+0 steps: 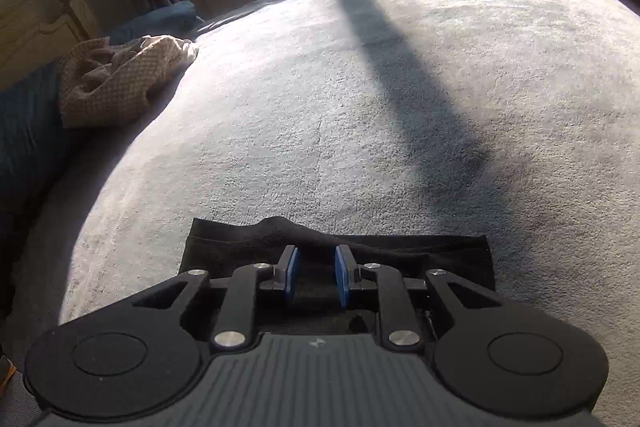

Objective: Fold clothes

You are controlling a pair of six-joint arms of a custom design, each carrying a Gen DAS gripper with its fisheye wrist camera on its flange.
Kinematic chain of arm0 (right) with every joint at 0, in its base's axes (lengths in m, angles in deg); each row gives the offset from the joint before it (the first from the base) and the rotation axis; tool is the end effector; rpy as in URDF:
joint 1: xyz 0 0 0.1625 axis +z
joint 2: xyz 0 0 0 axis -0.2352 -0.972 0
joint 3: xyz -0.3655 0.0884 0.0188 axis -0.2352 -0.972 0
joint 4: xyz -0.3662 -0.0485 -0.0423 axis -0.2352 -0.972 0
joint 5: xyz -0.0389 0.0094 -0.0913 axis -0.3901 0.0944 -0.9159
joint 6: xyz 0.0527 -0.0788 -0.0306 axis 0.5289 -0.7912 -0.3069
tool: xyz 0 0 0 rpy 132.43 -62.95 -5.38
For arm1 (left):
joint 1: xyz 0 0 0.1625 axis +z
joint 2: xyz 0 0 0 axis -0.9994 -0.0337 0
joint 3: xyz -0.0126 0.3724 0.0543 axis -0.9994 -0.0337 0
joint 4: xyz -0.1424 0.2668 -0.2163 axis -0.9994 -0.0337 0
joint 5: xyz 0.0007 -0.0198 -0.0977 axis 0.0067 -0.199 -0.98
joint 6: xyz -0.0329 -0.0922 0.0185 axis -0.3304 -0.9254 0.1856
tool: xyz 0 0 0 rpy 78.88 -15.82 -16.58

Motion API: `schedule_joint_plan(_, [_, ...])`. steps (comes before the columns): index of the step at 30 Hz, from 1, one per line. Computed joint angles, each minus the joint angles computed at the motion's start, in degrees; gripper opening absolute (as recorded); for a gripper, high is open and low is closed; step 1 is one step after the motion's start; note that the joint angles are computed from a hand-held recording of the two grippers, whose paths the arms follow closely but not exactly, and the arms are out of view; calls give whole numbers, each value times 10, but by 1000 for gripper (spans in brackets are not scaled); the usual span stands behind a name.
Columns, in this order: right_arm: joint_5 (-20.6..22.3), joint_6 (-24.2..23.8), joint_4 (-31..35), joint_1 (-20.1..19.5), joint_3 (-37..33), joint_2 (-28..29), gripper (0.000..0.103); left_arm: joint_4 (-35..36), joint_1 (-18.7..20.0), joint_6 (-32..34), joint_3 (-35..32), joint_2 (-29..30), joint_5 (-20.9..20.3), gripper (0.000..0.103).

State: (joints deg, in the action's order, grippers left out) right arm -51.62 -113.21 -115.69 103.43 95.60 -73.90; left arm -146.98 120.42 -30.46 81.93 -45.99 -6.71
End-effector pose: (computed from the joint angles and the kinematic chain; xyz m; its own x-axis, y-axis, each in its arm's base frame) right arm 0.1119 -0.5246 0.3221 -0.8655 -0.3329 0.3742 -0.4590 0.8263 -0.3266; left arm -0.2760 -0.3621 0.0552 -0.7895 0.5865 -0.1809 0.6138 0.7534 -0.2359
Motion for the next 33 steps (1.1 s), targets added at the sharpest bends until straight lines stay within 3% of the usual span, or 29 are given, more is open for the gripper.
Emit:
schedule_joint_plan(3, [-50, -18, -16, 14, -6, 42, 21, -2, 0, 0, -3, 4, -2, 59])
schedule_joint_plan(8, [-38, -10, -103, 14, -2, 56, 22, -6, 0, -1, 3, 0, -5, 59])
schedule_joint_plan(12, [38, 4, 30, 5, -30, 35, 23, -9, 5, -1, 2, 1, -11, 59])
schedule_joint_plan(15, [40, -16, 81, 17, -41, 57, 24, -16, 5, -3, 5, 5, -14, 59])
schedule_joint_plan(17, [27, -18, 75, 23, -44, 79, 25, -20, 6, 0, 6, 6, -15, 59])
schedule_joint_plan(22, [75, 57, 15, 9, -42, 83, 26, -20, 4, -7, 11, 3, -16, 59])
schedule_joint_plan(25, [108, 46, 74, 9, -59, 77, 26, -19, 3, -10, 13, 2, -16, 59])
schedule_joint_plan(28, [108, 63, 121, 9, -77, 93, 27, -19, 2, -13, 10, 5, -15, 59])
schedule_joint_plan(30, [107, 92, 83, 2, -68, 101, 26, -18, 1, -16, 10, 4, -12, 59])
schedule_joint_plan(33, [122, 171, -14, -14, -41, 91, 28, -17, -3, -23, 13, 1, -9, 59])
